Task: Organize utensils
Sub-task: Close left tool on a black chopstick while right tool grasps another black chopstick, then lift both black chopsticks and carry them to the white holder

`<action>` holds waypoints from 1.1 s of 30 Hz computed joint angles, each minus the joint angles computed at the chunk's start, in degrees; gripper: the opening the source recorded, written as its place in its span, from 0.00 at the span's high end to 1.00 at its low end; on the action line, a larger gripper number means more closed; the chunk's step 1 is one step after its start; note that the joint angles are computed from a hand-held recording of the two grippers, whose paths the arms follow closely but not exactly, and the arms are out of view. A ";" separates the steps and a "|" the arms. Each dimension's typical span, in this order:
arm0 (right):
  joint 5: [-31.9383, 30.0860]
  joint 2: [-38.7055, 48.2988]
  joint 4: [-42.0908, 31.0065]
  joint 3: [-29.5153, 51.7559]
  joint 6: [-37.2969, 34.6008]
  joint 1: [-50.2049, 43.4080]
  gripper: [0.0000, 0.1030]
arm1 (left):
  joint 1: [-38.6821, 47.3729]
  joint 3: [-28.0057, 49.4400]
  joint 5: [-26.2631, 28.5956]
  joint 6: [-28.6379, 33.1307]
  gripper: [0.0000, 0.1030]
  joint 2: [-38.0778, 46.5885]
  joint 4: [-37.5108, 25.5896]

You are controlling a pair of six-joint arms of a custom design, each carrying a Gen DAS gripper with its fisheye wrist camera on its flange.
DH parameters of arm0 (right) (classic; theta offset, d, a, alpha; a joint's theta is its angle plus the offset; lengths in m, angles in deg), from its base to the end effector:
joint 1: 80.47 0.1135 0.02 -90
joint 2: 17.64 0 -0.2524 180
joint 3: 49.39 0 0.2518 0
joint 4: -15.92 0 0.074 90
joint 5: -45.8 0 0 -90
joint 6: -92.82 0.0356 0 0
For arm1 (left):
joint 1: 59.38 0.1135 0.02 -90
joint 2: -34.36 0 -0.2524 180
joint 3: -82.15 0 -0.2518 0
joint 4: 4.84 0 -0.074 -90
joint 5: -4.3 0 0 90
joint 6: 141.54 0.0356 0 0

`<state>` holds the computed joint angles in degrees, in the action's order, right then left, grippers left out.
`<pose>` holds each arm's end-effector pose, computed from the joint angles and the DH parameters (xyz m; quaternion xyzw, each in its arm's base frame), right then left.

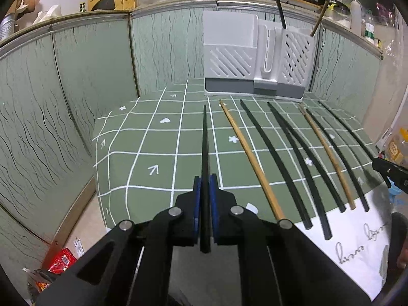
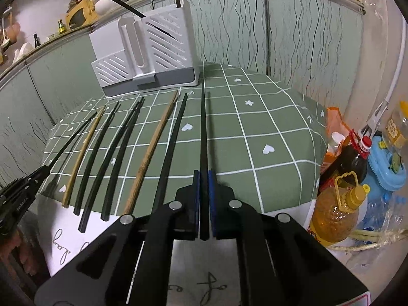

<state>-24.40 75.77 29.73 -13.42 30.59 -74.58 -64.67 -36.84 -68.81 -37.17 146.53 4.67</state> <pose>0.2483 0.0135 0.0791 0.2383 0.8762 -0.0390 0.4170 0.3514 -0.0429 0.0793 0.2133 0.8789 -0.1015 0.4144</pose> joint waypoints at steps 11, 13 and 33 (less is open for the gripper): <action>-0.18 -10.09 -5.98 -1.13 -2.28 -0.89 0.94 | 2.04 -0.25 2.97 1.55 0.92 -6.52 -3.84; -0.35 -12.86 -7.94 -1.01 -3.16 -1.11 0.94 | 2.35 0.47 3.70 1.75 0.92 -7.48 -5.13; -1.59 -29.32 -20.50 3.91 -9.81 -3.54 0.94 | 4.83 11.02 11.48 5.05 0.92 -13.69 -22.71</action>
